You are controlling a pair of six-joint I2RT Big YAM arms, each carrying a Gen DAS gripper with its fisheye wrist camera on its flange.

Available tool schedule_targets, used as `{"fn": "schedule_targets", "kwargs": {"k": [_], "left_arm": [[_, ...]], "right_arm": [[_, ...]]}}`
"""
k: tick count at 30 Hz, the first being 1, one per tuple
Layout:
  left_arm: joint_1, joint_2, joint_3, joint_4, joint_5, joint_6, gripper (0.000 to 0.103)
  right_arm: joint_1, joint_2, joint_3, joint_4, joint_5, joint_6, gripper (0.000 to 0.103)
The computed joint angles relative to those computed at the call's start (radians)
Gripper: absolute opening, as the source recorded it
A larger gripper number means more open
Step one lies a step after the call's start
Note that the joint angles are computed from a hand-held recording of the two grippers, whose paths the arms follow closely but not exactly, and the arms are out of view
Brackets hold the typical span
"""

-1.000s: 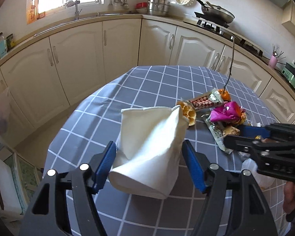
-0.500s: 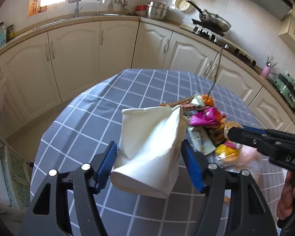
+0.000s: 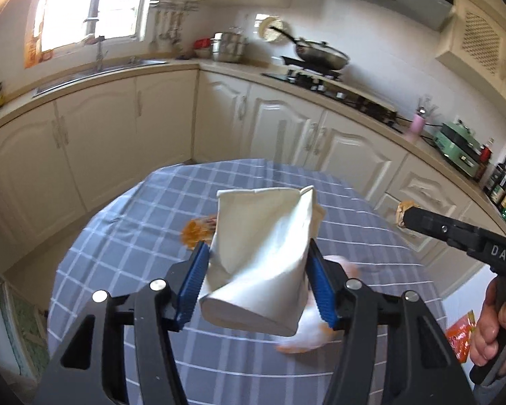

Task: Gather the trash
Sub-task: 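Carry both items to the blue bin and open both tools over it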

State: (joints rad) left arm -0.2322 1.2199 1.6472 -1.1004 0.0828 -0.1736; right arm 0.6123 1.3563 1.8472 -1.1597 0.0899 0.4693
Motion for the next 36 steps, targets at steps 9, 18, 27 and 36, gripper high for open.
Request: {"fn": "schedule_targets", "kwargs": {"k": [9, 18, 27, 36], "left_arm": [[-0.156, 0.013, 0.038, -0.006, -0.019, -0.036, 0.056], [-0.39, 0.136, 0.187, -0.02, -0.016, -0.022, 0.056], [-0.612, 0.391, 0.387, -0.106, 0.055, -0.007, 0.057], [-0.72, 0.687, 0.642, -0.273, 0.108, -0.023, 0.057]], "right_arm": [[-0.101, -0.178, -0.14, 0.006, 0.009, 0.029, 0.021], [-0.35, -0.422, -0.324, -0.041, -0.016, 0.058, 0.021], [-0.887, -0.593, -0.53, -0.136, -0.258, -0.045, 0.021], [-1.17, -0.583, -0.68, -0.138, -0.447, -0.134, 0.021]]}}
